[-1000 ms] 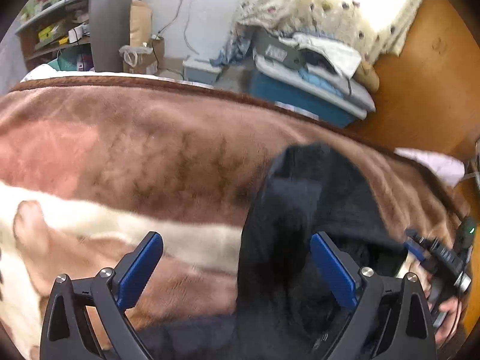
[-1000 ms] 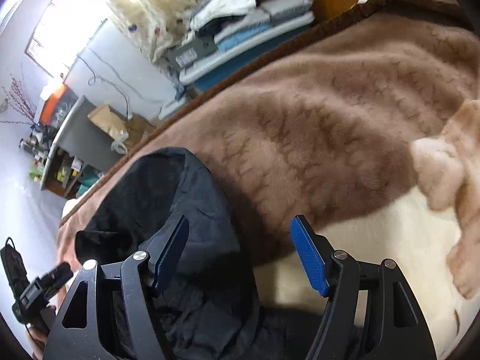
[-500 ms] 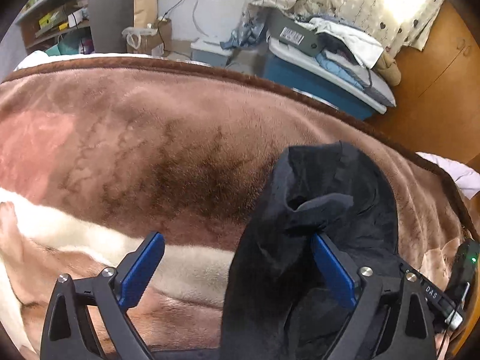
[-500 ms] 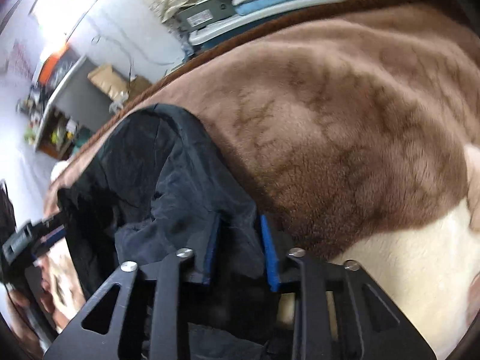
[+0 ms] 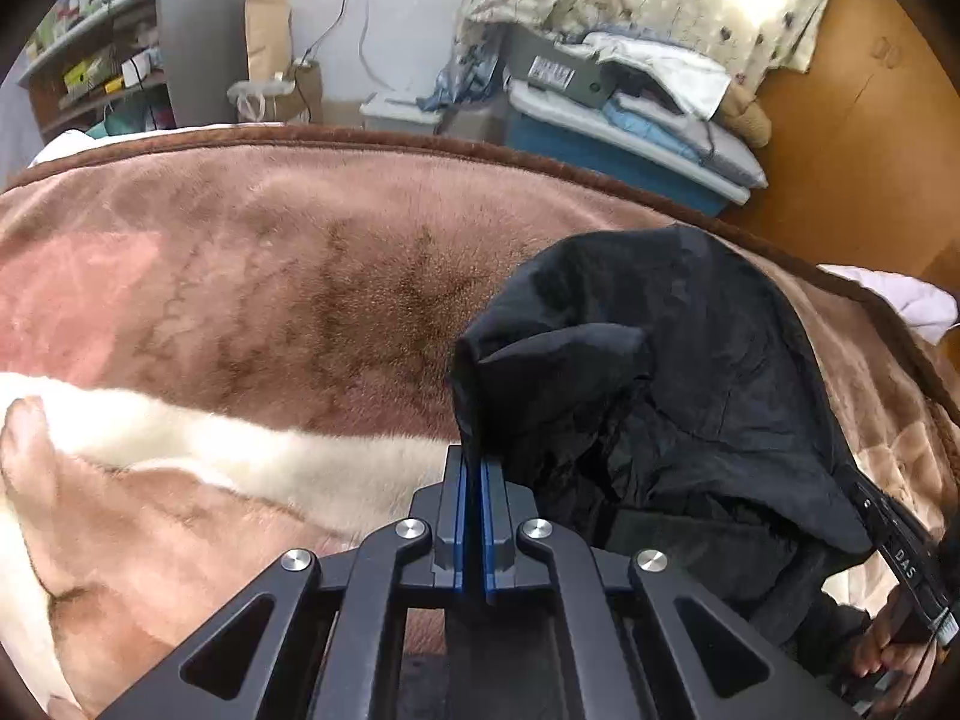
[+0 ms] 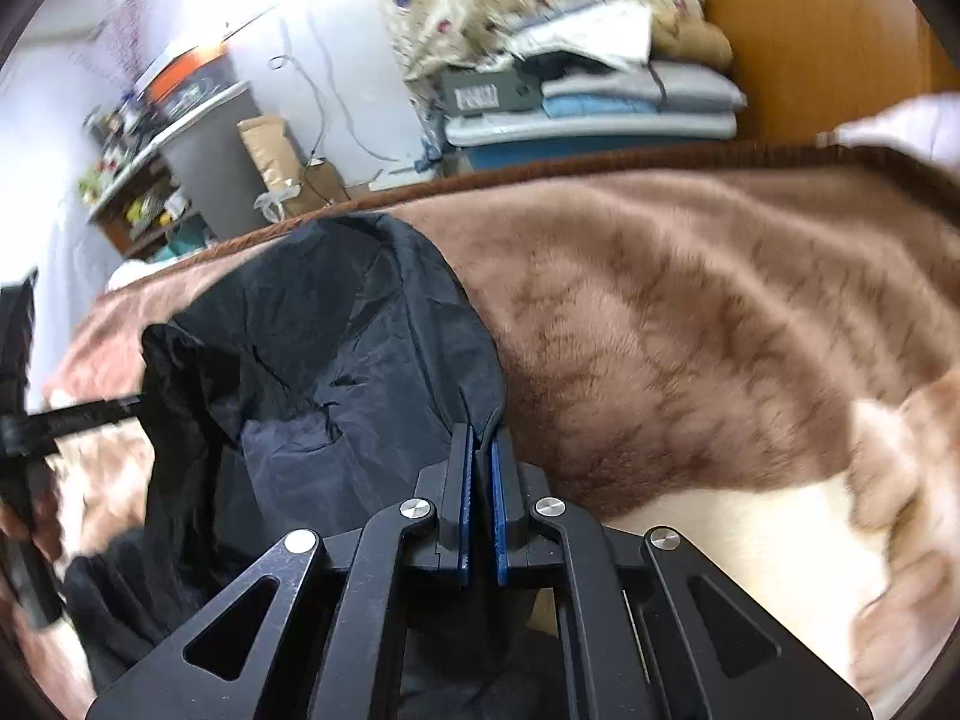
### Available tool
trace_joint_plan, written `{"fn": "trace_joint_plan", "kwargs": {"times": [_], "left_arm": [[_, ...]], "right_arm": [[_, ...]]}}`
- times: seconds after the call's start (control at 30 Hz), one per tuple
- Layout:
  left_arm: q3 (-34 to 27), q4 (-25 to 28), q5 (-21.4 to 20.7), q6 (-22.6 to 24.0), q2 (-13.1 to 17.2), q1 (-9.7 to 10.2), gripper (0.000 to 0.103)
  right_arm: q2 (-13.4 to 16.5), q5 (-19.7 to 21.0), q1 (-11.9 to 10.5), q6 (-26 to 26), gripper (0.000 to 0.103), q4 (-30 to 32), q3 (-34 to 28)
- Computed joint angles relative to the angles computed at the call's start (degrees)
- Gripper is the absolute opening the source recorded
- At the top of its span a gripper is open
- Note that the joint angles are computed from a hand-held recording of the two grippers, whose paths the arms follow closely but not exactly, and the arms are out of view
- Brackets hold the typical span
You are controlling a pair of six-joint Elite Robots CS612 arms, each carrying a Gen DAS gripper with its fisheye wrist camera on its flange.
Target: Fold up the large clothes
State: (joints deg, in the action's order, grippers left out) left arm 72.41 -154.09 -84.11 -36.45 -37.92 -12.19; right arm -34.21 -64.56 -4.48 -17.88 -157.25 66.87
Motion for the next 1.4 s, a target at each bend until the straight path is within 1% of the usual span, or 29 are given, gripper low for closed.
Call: {"fn": "trace_joint_plan", "kwargs": {"times": [0.03,0.1,0.13,0.2,0.33,0.4,0.47,0.5,0.6,0.67,0.7,0.73,0.77,0.8,0.83,0.87,0.9,0.93,0.97,1.0,1.03,1.1,1.13,1.17,1.27,1.3,1.33,1.37,1.4], "left_arm": [[1.6,-1.6,1.0,0.5,-0.9,-0.23,0.003],[5.9,-7.9,1.7,0.0,-3.0,-0.43,0.003],[7.4,-9.3,2.4,0.1,-4.0,-0.50,0.003],[10.4,-12.9,3.1,0.0,-5.6,-0.68,0.003],[16.4,-18.0,4.4,-0.5,-9.0,-1.27,0.003],[19.4,-21.5,3.3,-1.5,-10.2,-1.38,0.003],[20.8,-21.5,3.4,-1.8,-10.8,-1.65,0.003],[21.2,-21.3,2.9,-1.7,-10.9,-1.75,0.003],[22.1,-22.7,1.4,-3.3,-10.9,-2.01,0.003],[22.5,-23.6,0.7,-4.1,-11.1,-2.31,0.003],[22.4,-23.7,0.6,-4.2,-11.1,-2.47,0.003],[22.2,-23.5,-0.2,-4.0,-11.2,-2.52,0.003],[21.8,-23.4,-0.7,-3.9,-11.1,-2.53,0.003],[21.5,-23.3,-1.3,-3.5,-11.0,-2.54,0.003],[20.8,-22.7,-2.4,-2.2,-10.9,-2.50,0.003],[20.5,-22.6,-2.9,-1.5,-10.8,-2.51,0.004],[20.2,-22.4,-3.4,-0.7,-10.6,-2.54,0.010],[19.4,-21.4,-4.2,-0.3,-10.4,-2.50,0.020],[19.0,-20.8,-5.0,-0.3,-10.1,-2.42,0.026],[18.2,-20.4,-6.5,0.3,-9.7,-2.28,0.036],[18.0,-20.8,-7.3,0.9,-9.4,-2.30,0.040],[17.2,-20.0,-7.9,2.5,-8.9,-2.47,0.041],[16.6,-18.7,-7.9,3.5,-8.6,-2.63,0.041],[16.3,-18.2,-8.4,3.6,-8.4,-2.63,0.041],[15.6,-16.4,-10.7,2.7,-7.8,-2.37,0.041],[15.5,-15.9,-11.5,2.6,-7.8,-2.27,0.041],[15.5,-15.9,-11.8,2.4,-7.8,-2.22,0.041],[15.6,-15.8,-11.8,2.4,-7.9,-2.16,0.041],[15.7,-15.5,-11.2,2.5,-8.1,-2.18,0.041]], "right_arm": [[-0.5,0.1,-0.1,-1.0,0.005,-1.6,1.0],[-1.8,0.7,-0.4,-2.3,0.005,-4.5,3.4],[-2.4,1.6,-0.7,-2.5,0.005,-5.8,4.5],[-3.4,1.2,-0.8,-3.7,0.005,-9.2,6.5],[-5.7,3.4,-1.6,-5.3,0.005,-14.1,11.0],[-7.1,3.2,-1.8,-6.9,0.005,-17.9,14.3],[-8.1,3.6,-2.1,-9.2,0.005,-20.7,17.1],[-8.6,3.2,-2.1,-10.5,0.005,-20.5,18.2],[-9.0,2.5,-2.1,-11.0,0.005,-18.6,18.9],[-8.9,4.8,-2.4,-10.3,0.005,-12.1,17.7],[-8.7,5.2,-2.6,-8.0,0.008,-9.3,16.7],[-8.5,6.8,-2.9,-7.4,0.009,-5.6,15.7],[-7.8,8.9,-3.3,-5.4,0.009,-1.1,13.9],[-7.5,8.6,-3.6,-2.7,0.015,1.1,12.9],[-7.2,8.4,-3.8,-0.2,0.023,1.2,12.3],[-6.7,10.2,-4.2,1.3,0.031,3.0,11.3],[-6.0,11.7,-4.5,2.5,0.052,5.6,9.7],[-5.3,11.4,-4.6,4.6,0.068,6.6,8.2],[-4.4,10.4,-4.5,7.5,0.069,6.3,6.6],[-3.2,10.0,-4.4,9.8,0.069,6.7,4.4],[-2.4,9.9,-4.3,11.5,0.069,8.1,2.5],[0.2,11.8,-4.1,14.8,0.069,13.6,-2.9],[1.4,13.1,-3.9,15.3,0.069,16.6,-5.2],[2.7,13.1,-3.6,15.4,0.069,20.2,-8.1],[5.8,7.5,-1.8,12.5,0.069,29.7,-15.9],[7.1,6.9,-1.3,11.7,0.064,34.4,-18.8],[8.1,7.0,-1.0,11.5,0.036,37.9,-21.2],[8.4,7.1,-0.8,11.0,0.020,39.1,-21.8],[8.4,6.1,-0.4,10.2,0.012,39.3,-22.3]]}}
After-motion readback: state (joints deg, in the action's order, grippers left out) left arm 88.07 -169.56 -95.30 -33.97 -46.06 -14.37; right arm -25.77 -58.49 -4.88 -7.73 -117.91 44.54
